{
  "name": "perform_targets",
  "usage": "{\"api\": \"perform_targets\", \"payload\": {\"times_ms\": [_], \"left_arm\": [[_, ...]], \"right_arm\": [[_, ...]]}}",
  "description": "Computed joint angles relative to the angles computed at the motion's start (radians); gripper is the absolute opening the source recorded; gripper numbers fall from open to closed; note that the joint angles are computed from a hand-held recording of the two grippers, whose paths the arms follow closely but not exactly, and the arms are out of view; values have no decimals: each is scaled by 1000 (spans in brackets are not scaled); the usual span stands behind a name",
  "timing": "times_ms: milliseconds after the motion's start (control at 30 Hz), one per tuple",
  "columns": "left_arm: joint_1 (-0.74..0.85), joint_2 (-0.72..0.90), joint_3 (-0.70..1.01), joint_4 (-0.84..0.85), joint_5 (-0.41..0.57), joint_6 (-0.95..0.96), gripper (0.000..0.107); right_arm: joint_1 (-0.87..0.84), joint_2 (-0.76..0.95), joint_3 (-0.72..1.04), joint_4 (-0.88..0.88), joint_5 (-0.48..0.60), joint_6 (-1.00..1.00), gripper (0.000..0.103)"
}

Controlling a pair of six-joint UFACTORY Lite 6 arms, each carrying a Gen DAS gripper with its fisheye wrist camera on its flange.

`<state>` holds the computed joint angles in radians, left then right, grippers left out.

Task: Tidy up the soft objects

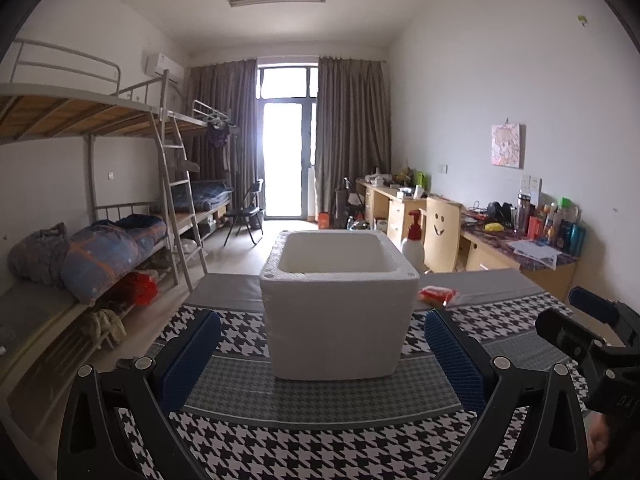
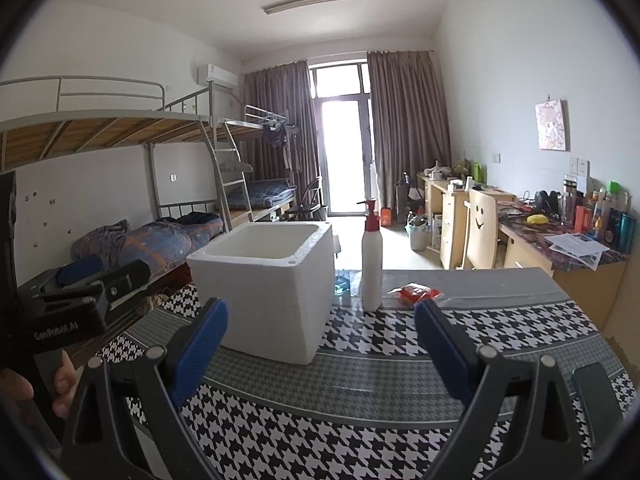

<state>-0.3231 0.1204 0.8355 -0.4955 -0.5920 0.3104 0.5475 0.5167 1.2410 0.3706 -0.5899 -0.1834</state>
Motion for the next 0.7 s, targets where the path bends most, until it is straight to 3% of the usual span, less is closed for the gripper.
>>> {"api": "perform_targets", "payload": {"times_ms": [367,700], "left_arm": [[-35,37,-39,32,-68,-39,102],[-26,44,-83,87,-115,-99,102]], "right_arm": [[24,-18,-112,29,-159,-13,96],[30,-8,-162,5,-232,35,96]]}}
